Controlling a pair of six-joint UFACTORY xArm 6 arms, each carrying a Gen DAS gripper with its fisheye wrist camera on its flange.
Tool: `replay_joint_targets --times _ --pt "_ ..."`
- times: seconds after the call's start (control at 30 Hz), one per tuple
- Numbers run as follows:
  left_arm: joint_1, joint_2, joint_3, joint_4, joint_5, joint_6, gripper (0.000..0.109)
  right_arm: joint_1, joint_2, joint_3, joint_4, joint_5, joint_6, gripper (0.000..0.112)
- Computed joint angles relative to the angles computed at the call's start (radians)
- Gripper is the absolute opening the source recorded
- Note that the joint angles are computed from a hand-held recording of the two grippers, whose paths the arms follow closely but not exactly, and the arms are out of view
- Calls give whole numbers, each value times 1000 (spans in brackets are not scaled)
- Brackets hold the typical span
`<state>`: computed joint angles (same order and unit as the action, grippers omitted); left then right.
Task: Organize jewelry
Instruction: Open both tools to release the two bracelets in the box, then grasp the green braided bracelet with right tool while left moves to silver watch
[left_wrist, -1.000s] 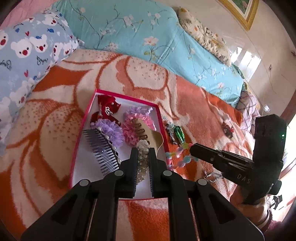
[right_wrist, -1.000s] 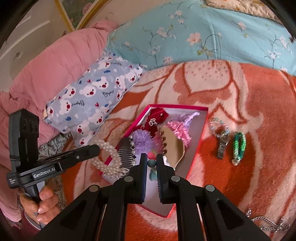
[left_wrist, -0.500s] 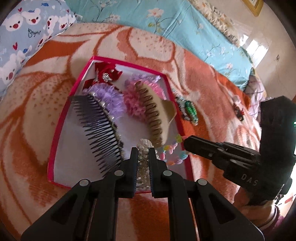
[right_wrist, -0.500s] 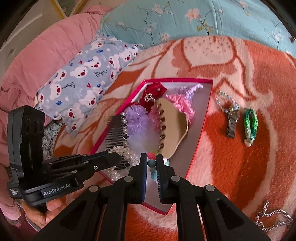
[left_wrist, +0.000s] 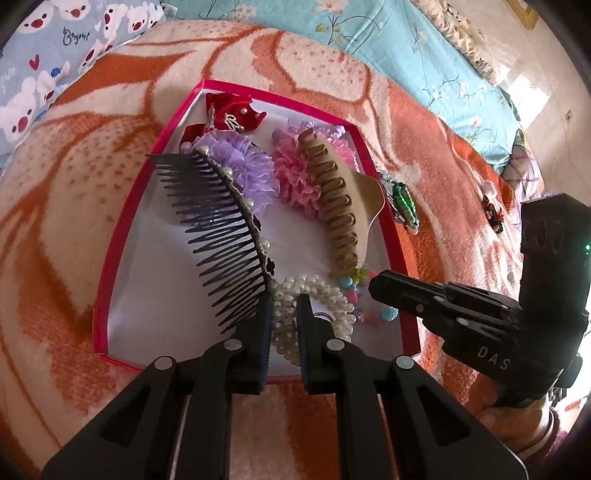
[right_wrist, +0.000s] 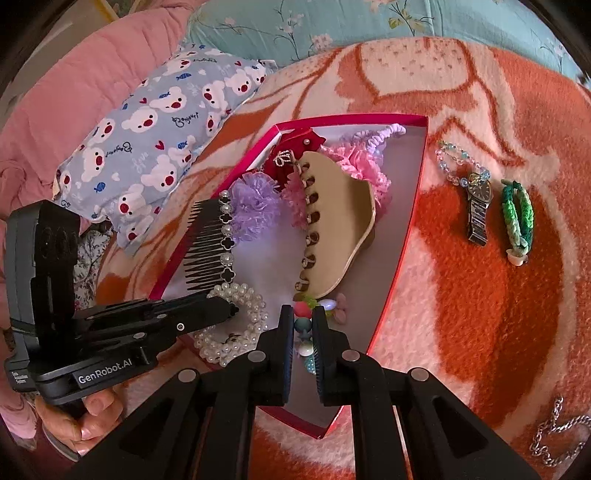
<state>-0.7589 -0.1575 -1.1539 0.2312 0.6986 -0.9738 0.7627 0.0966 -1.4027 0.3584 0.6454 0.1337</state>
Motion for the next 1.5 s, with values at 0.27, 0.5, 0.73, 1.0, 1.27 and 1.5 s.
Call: replay_joint_targets --times 0.27,0.5,0.73,1.0,1.27,1.5 --pt "-16 26 -44 29 58 6 10 -7 10 -8 37 14 -27 13" --pt "-12 14 -35 24 68 -4 18 -13 2 3 48 13 -11 14" --pt "-20 -8 -31 52 78 -32 33 -24 -27 25 67 -1 -5 25" --pt "-26 -8 -57 71 83 -51 33 -57 -101 91 65 -36 12 26" --pt "-32 27 -104 65 83 -42 33 -124 -176 180 33 -48 66 26" --pt "-42 84 -184 59 90 -4 33 -166 -208 218 16 -61 89 26"
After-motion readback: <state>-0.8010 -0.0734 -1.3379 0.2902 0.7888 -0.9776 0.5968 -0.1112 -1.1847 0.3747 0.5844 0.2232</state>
